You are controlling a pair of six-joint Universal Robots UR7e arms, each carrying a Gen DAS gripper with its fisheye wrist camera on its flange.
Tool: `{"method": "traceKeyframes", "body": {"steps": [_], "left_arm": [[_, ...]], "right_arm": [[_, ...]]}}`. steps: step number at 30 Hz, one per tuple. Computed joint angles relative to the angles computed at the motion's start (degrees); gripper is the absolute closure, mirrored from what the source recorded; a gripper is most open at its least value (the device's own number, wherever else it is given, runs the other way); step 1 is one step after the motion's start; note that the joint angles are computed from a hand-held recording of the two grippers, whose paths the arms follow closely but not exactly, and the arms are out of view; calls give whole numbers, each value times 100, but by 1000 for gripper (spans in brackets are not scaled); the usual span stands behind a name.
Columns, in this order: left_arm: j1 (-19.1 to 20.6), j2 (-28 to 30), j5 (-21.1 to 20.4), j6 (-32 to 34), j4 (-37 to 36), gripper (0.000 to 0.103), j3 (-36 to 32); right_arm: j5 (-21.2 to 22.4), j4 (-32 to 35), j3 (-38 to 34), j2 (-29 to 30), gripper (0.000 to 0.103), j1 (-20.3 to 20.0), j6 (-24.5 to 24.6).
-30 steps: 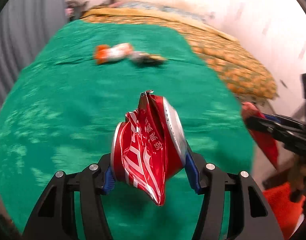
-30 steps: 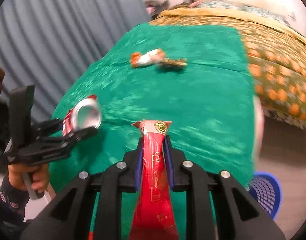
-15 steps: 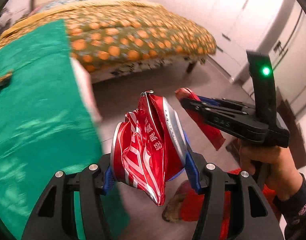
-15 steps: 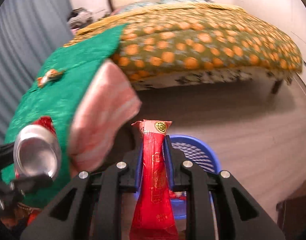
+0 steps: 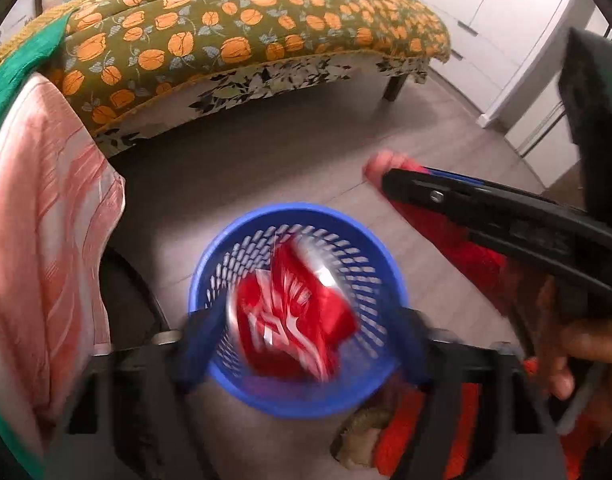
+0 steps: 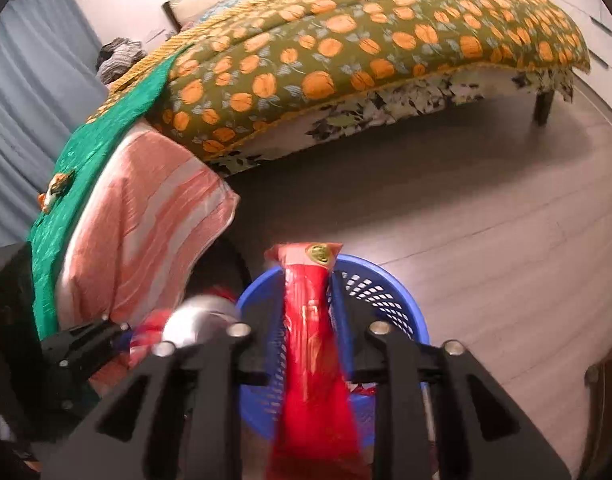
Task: Collect trash
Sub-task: 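Carry red can and red packet over the blue wastebasket and release both, then move both tools back over the remaining trash on the cloth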
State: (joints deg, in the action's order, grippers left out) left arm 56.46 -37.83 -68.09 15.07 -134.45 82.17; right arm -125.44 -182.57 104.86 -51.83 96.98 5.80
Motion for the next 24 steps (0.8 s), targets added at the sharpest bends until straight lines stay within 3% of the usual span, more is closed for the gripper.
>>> {"method": "traceKeyframes", "body": {"steps": [1, 2, 8, 14, 16, 20, 24], "left_arm": [[16, 90, 20, 24, -56, 21, -64], [34, 134, 33, 3, 7, 21, -114], [0, -3, 23, 7, -173, 15, 52], [-149, -672, -182, -26, -422, 12, 603], [-194, -1012, -345, -22, -486, 11, 801], [-225, -1690, -395, 301, -889, 6, 1215], [-61, -2287, -208, 656, -1118, 6, 1433]], "right_arm": [[0, -45, 22, -15, 37, -22, 58], [4, -175, 64, -27, 34, -29, 97], [71, -498, 208, -157, 33, -18, -4], [-469, -902, 96, 39, 15, 242, -262], [-851, -1303, -24, 242, 5, 398, -554], [-1091, -2029, -240, 594, 4, 630, -1409], [-1294, -1834, -582, 933, 5, 890, -1909]]}}
